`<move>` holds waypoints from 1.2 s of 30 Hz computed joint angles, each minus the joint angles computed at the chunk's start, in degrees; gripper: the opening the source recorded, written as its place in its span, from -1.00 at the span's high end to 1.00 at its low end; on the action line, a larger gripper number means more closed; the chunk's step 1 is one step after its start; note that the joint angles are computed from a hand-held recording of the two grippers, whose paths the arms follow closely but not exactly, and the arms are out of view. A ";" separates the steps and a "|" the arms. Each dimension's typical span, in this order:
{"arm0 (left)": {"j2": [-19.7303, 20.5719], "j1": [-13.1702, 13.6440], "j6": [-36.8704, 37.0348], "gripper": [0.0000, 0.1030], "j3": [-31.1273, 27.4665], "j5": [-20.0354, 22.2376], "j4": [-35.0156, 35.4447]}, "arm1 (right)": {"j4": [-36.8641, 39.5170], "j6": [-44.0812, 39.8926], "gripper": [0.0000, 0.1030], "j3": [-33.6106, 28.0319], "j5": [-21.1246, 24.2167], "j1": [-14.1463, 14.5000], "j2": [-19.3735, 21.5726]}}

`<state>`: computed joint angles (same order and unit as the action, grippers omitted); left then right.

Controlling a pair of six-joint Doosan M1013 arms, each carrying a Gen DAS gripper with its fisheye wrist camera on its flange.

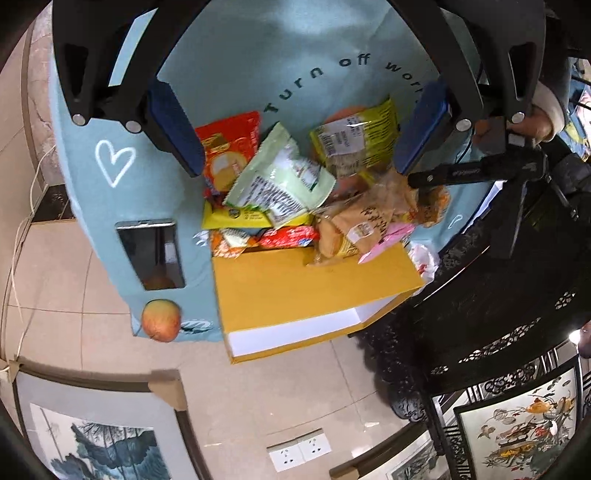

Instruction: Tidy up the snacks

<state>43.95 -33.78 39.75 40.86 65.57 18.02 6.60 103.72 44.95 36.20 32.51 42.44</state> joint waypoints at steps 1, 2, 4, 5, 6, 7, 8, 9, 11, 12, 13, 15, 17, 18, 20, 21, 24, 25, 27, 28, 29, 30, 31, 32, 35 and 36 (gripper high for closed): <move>0.45 0.18 -0.30 -0.96 -0.69 0.49 -0.13 | 0.76 -0.75 -0.97 -0.42 0.47 0.00 0.30; 0.88 0.34 -0.33 -0.96 -1.43 0.80 -0.53 | 1.20 -1.40 -0.97 -0.80 1.03 -0.01 0.56; 1.69 0.93 -1.04 -0.96 -2.67 0.60 -1.75 | 1.14 -1.91 -0.97 -1.65 2.23 0.11 1.10; 2.18 1.06 -1.44 -0.96 -3.55 1.26 -1.71 | 1.38 -2.24 -0.97 -2.01 2.74 0.11 1.33; 2.88 1.32 -1.57 -0.96 -4.70 1.90 -2.12 | 1.78 -2.55 -0.97 -2.20 2.97 0.08 1.47; 3.23 1.60 -1.63 -0.96 -5.20 1.57 -2.87 | 2.59 -3.06 -0.97 -2.47 3.35 -0.01 1.65; 3.27 1.91 -1.97 -0.96 -5.01 0.80 -3.59 | 3.11 -3.31 -0.97 -2.60 3.67 -0.09 1.76; 3.40 2.15 -3.09 -0.95 -4.96 0.76 -3.47 | 3.50 -3.31 -0.97 -3.13 4.46 -0.17 2.05; 4.01 1.67 -3.65 -0.58 -5.90 2.93 0.04 | 3.16 -2.18 -0.97 -4.14 5.93 -0.21 2.64; 4.05 1.34 -2.14 -0.20 -5.88 3.29 1.47 | 2.75 -1.49 -0.97 -4.30 6.23 -0.20 2.77; 3.05 1.43 -0.55 0.42 -4.07 0.65 0.10 | 2.06 -0.51 -0.97 -4.66 6.74 -0.18 3.01; 1.67 1.69 1.23 0.46 -1.92 -1.93 -3.23 | 0.89 1.12 -0.97 -6.00 8.47 -0.13 3.76; 1.27 1.34 1.54 0.46 -1.48 -1.27 -1.95 | -0.15 1.71 -0.97 -7.18 9.80 0.09 4.40; 0.60 1.22 2.00 0.46 -0.26 -2.15 -1.68 | -0.13 1.15 -0.97 -7.60 10.31 0.22 4.63; -0.39 1.25 2.57 0.46 1.53 -3.19 -2.36 | 0.89 -2.27 -0.97 -8.59 11.39 0.73 5.18; -0.60 1.23 2.83 0.46 1.99 -3.51 -2.78 | 1.45 -4.39 -0.97 -9.44 12.34 1.05 5.63; -0.79 1.39 3.75 0.46 2.74 -4.10 -3.81 | 2.94 -8.92 -0.97 -12.41 15.02 1.71 7.27; -1.39 1.38 3.58 0.46 3.88 -4.79 -3.79 | 1.30 -8.76 -0.97 -15.06 17.31 2.18 8.68; -0.99 1.20 3.62 0.45 3.34 -4.75 -3.16 | -0.43 -8.25 -0.97 -19.79 21.54 2.62 11.13; -0.87 1.20 3.87 0.44 3.18 -4.74 -3.00 | -0.42 -8.13 -0.97 -22.92 24.20 2.73 12.76; -0.73 1.21 3.98 0.44 2.96 -4.74 -2.83 | -0.32 -7.67 -0.97 -25.41 26.26 2.77 14.04; -0.87 1.19 3.91 0.44 3.27 -5.07 -2.47 | -0.59 -6.83 -0.97 -28.12 28.49 2.85 15.45; -0.91 1.14 3.63 0.43 3.43 -5.33 -2.02 | -1.50 -6.00 -0.97 -29.89 29.91 2.99 16.40; -0.76 1.09 3.53 0.43 3.25 -5.34 -1.62 | -2.73 -5.19 -0.97 -31.99 31.50 3.17 17.50; -0.14 0.63 3.61 0.39 2.48 -4.71 0.49 | -4.56 -4.93 -0.97 -34.67 34.24 3.23 18.66; -0.12 0.46 3.98 0.37 2.47 -4.53 1.00 | -5.09 -4.55 -0.97 -30.86 31.87 3.06 16.64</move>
<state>43.83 -33.32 43.72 43.33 61.04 19.01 1.51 99.18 14.09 68.07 35.57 59.08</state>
